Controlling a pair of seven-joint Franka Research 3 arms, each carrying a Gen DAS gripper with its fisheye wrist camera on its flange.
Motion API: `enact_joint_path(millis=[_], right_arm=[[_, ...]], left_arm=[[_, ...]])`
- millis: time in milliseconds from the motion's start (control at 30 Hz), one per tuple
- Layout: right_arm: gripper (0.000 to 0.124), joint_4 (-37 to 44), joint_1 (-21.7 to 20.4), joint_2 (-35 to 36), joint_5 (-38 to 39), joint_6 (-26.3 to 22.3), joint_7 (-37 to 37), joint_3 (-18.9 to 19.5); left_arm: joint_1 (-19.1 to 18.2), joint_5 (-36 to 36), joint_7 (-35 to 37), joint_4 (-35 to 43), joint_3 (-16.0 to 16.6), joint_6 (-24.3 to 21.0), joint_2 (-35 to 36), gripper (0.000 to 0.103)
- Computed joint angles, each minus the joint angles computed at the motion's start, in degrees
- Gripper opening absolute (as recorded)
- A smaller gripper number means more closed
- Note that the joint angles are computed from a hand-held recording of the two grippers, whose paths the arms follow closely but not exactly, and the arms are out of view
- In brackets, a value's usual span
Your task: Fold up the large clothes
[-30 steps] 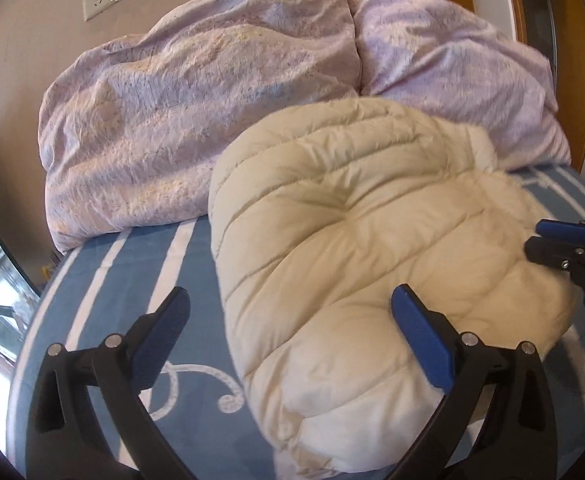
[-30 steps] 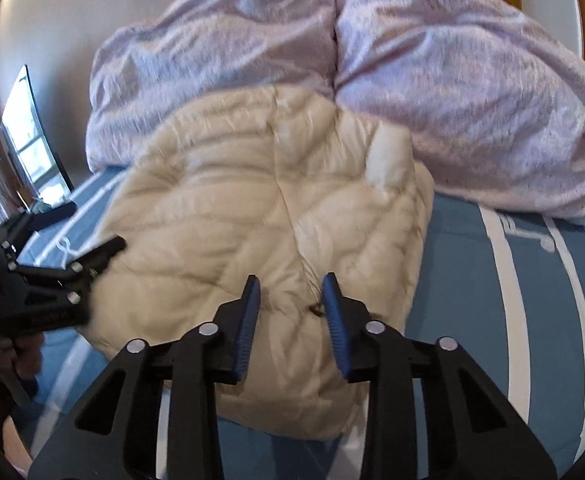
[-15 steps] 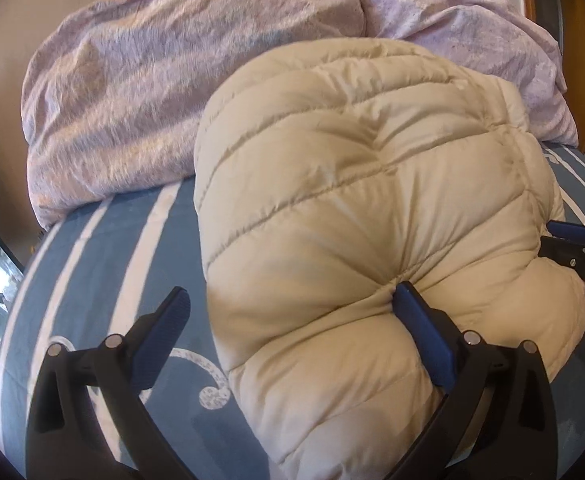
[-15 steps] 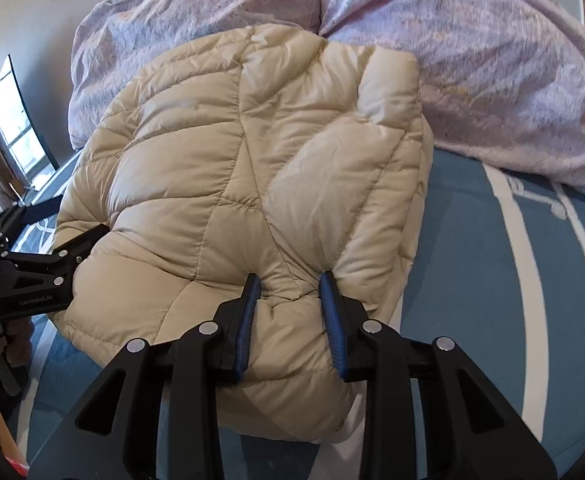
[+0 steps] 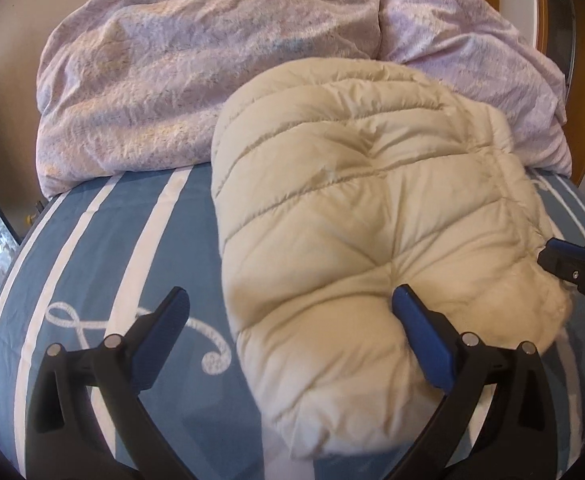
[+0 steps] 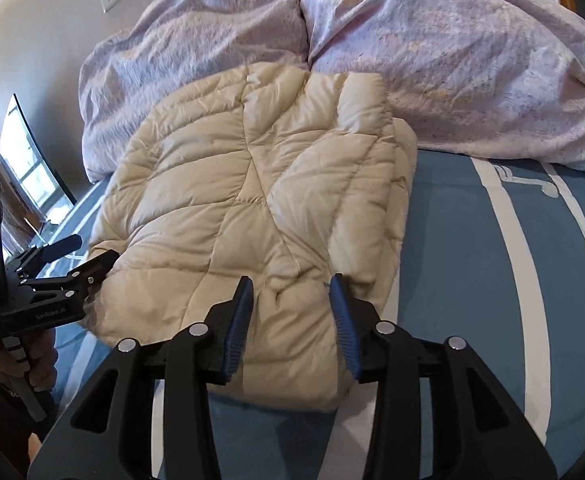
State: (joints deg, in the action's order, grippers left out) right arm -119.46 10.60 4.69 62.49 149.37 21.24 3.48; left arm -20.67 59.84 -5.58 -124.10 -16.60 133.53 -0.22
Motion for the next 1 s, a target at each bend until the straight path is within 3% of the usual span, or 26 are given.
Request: enact_joint_path(millis=[267,400,500,533,600,700,1000], right_arm=[[0.049,-3.1,-0.5,-2.8,5.7,0.2,-3.3,-0.8],[0.049,-3.9,0.6,-2.3,1.5,3.6,-0.6,-0.6],[0.050,-4.8,0.5,-3.7,4.0,3.5,-1.5,-0.8],[0.052,-5.3,0.4,-4.6,5.6,3.2,-2.5,-1.0],[0.079,-6.8,0.5,-6.7,9.3,3.7,-5.1,-1.5],[0.098,-9.0,0.7,-9.8,13.4,3.0,-8.6,-2.7],[0.102,-16.3,1.9,-17.9,10.9,3.4,-4.8,-4.9]], left_arm=[[-0.7,-2.4,-5.3,-5.1,-2.1,-0.8,-6.0,0.101],[-0.8,-3.6,-8.6,-8.0,-3.4,-1.6,-9.0,0.101],[-1.1,-4.7,-10.7,-9.8,-4.6,-2.9,-10.9,0.101],[-1.2,-4.9,-11.0,-10.0,-4.9,-3.4,-11.2,0.101],[-1.7,-5.9,-11.5,-10.3,-5.9,-5.9,-11.8,0.101],[-2.7,-6.9,-12.0,-10.4,-6.9,-8.0,-12.5,0.101],[-5.4,-7.6,-13.9,-10.4,-8.8,-9.2,-13.5,0.101]])
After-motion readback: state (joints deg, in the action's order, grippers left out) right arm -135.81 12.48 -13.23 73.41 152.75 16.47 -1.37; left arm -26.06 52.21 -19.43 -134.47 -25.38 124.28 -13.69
